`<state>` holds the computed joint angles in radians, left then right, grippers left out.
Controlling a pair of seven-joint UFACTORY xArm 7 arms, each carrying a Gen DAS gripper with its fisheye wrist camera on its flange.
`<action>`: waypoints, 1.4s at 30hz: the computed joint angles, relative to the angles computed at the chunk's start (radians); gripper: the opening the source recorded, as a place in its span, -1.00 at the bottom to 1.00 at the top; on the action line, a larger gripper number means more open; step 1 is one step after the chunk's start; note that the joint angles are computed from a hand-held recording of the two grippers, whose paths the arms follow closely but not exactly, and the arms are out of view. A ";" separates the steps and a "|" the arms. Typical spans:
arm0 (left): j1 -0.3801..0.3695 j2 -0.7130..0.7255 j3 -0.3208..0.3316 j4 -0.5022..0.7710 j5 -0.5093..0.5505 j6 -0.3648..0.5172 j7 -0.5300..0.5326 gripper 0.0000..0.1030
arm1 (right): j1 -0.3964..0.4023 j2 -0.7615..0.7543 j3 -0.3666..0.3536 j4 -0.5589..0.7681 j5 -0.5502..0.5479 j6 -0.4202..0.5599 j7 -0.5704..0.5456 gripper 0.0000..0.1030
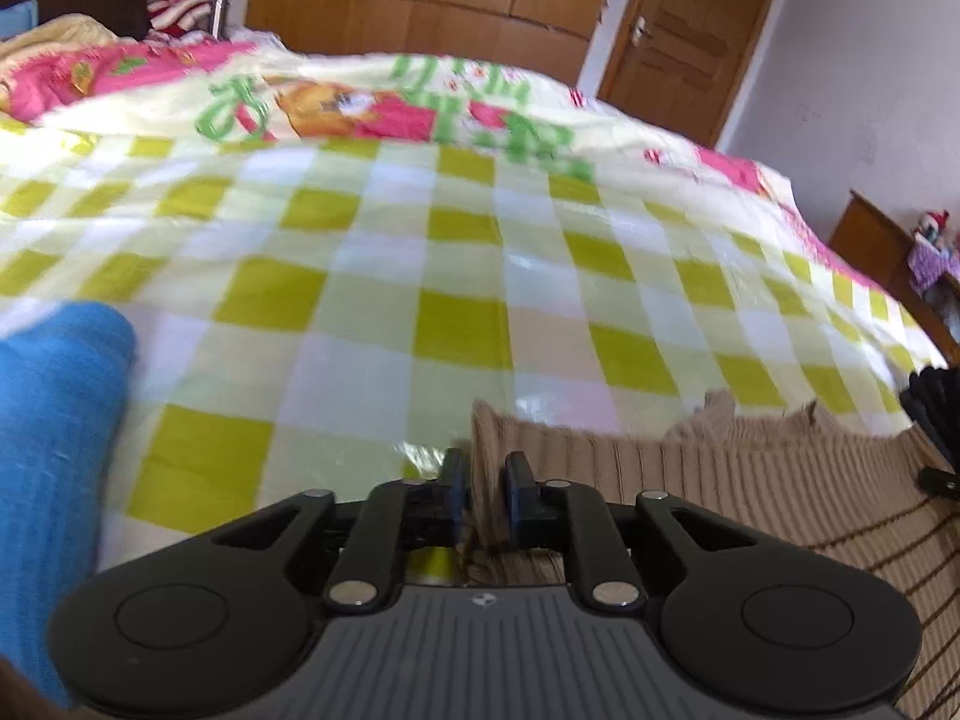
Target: Fold small clothes
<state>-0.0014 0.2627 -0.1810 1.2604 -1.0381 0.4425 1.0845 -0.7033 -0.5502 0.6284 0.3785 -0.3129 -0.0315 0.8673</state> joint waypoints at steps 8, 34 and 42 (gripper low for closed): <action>0.001 -0.253 0.054 -0.200 -0.157 0.056 0.209 -0.37 | 0.201 -0.349 -0.068 -0.076 -0.036 0.190 -0.001 -0.66; -0.167 -0.470 0.208 -0.522 0.068 0.119 0.133 -0.27 | 0.644 -0.531 -0.294 -0.270 0.007 0.570 0.233 -0.49; -0.198 -0.531 0.226 -0.521 0.051 0.107 0.092 -0.28 | 0.628 -0.666 -0.341 -0.310 0.006 0.545 0.231 -0.42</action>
<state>-0.1991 -0.2680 0.0454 0.7392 -0.9867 0.5491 1.1763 -0.0757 -1.2162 0.2871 0.0683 -0.3069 0.5139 1.0987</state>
